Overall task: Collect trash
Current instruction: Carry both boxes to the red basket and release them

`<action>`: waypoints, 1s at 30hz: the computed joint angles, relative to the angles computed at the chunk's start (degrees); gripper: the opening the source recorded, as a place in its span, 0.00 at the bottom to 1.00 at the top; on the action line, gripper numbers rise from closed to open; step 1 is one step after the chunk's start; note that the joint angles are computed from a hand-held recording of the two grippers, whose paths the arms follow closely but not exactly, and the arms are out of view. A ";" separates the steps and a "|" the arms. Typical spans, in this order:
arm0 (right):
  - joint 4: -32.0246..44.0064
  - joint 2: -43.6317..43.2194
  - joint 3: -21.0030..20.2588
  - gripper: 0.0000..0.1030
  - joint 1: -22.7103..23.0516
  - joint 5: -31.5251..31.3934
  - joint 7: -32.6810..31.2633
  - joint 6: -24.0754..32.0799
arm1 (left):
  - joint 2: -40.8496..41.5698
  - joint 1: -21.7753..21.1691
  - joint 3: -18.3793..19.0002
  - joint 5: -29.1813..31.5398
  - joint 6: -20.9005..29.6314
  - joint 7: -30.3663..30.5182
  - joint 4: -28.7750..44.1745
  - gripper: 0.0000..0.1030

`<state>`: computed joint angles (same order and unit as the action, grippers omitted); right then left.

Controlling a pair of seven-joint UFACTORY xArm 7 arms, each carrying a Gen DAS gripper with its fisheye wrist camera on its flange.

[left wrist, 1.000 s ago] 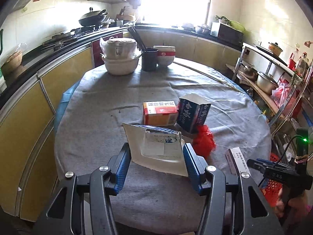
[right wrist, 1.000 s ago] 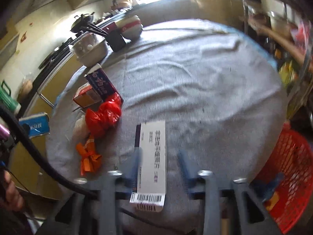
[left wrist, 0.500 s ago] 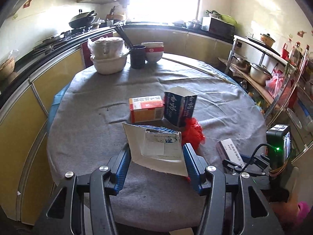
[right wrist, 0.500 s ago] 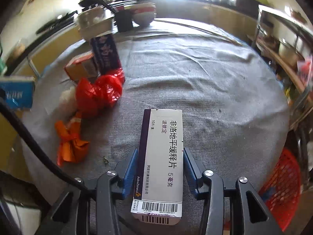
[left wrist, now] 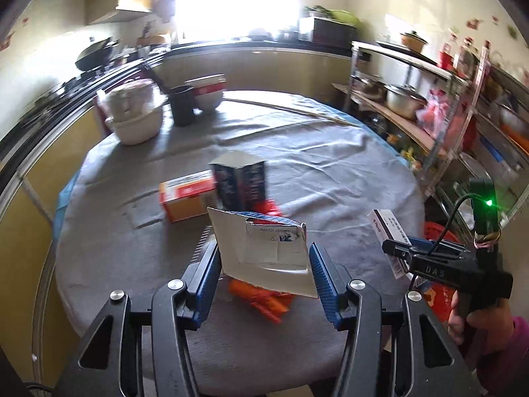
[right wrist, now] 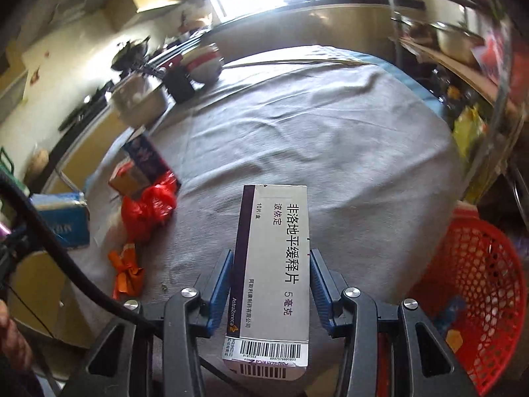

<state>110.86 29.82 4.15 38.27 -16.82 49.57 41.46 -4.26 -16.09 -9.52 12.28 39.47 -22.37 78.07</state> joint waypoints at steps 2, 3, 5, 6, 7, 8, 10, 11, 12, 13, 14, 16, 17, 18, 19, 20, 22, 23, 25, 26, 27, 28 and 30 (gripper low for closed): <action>-5.67 -3.56 -0.37 0.47 -0.79 -0.26 1.32 -2.96 | 1.49 -0.66 -0.41 -0.94 0.52 1.36 1.77 0.54; -7.91 -5.04 -0.42 0.47 -1.19 -0.57 1.87 -3.95 | 2.21 -1.00 -0.52 -1.24 0.82 1.86 2.63 0.54; -12.81 -8.48 -0.67 0.47 -1.73 -1.97 3.96 -5.61 | 4.16 -2.02 -0.92 -1.11 1.49 2.76 4.92 0.54; -15.30 -10.27 -0.60 0.47 -2.32 -2.49 4.87 -6.54 | 5.57 -2.72 -1.22 -1.00 2.00 3.52 6.60 0.54; -17.98 -12.22 -0.64 0.47 -2.87 -3.30 6.13 -7.48 | 6.45 -3.29 -1.25 -0.98 2.34 3.97 7.66 0.54; -20.04 -13.74 -0.50 0.47 -3.47 -4.11 7.16 -8.10 | 7.62 -3.95 -1.38 -1.14 2.73 4.82 9.05 0.54; -25.50 -17.78 -0.19 0.47 -5.12 -5.68 9.44 -9.86 | 10.71 -5.59 -1.76 -1.27 3.75 6.69 12.73 0.54; -27.99 -19.65 -0.02 0.47 -6.04 -6.36 10.66 -10.49 | 12.04 -6.36 -1.77 -1.48 4.26 7.51 14.32 0.54; -30.13 -21.24 0.29 0.47 -6.94 -6.81 11.67 -11.00 | 13.40 -7.14 -1.79 -1.76 4.82 8.32 15.95 0.54; -32.30 -22.78 0.64 0.47 -7.83 -7.18 12.73 -11.65 | 15.02 -8.03 -1.91 -2.15 5.49 9.24 17.95 0.54; -35.33 -24.94 0.86 0.47 -8.98 -7.24 13.90 -12.76 | 16.75 -8.95 -2.08 -2.72 6.23 10.31 20.10 0.54; -39.61 -27.95 1.59 0.47 -11.04 -7.03 15.22 -14.27 | 19.99 -10.71 -2.25 -3.84 7.69 12.45 24.17 0.54; -42.11 -29.75 1.90 0.47 -12.13 -6.64 15.80 -14.92 | 21.96 -11.75 -2.37 -4.29 8.62 13.59 26.74 0.54; -43.73 -31.00 2.31 0.47 -13.09 -6.47 16.19 -15.08 | 23.40 -12.72 -2.32 -4.67 9.25 14.45 28.56 0.54; -45.76 -32.55 2.70 0.47 -14.07 -6.35 16.76 -15.31 | 25.35 -13.78 -2.38 -5.09 10.29 15.47 31.19 0.54; -47.07 -33.53 3.14 0.47 -14.96 -6.05 16.98 -15.58 | 27.47 -14.89 -2.46 -5.59 11.54 16.60 34.14 0.54; -50.40 -35.88 3.83 0.48 -16.73 -4.60 17.29 -16.74 | 31.78 -17.32 -2.15 -6.12 14.17 18.30 40.29 0.56; -52.01 -36.91 4.03 0.49 -17.50 -3.18 17.10 -17.47 | 33.65 -18.27 -1.87 -6.49 15.41 19.09 43.05 0.56; -54.89 -38.67 4.00 0.56 -18.52 1.48 15.57 -18.82 | 38.33 -20.35 -1.24 -7.29 19.13 20.58 50.34 0.57; -55.97 -39.21 3.83 0.59 -18.86 4.26 14.64 -19.63 | 41.25 -21.59 -0.53 -7.26 21.63 20.84 55.09 0.58; -57.28 -39.96 3.87 0.61 -19.40 6.32 14.49 -20.64 | 43.61 -22.66 0.34 -7.24 23.87 20.78 59.11 0.59; -58.35 -40.62 4.26 0.61 -20.13 7.35 14.77 -21.62 | 45.42 -23.42 1.14 -7.41 25.68 20.63 62.26 0.59; -60.06 -41.84 5.28 0.61 -21.90 8.18 15.15 -23.84 | 44.80 -23.40 1.89 -8.62 25.69 20.55 61.34 0.59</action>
<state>50.80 -12.02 9.43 16.38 -8.64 64.72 17.63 40.54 -39.49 -7.64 3.66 65.15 -1.82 139.42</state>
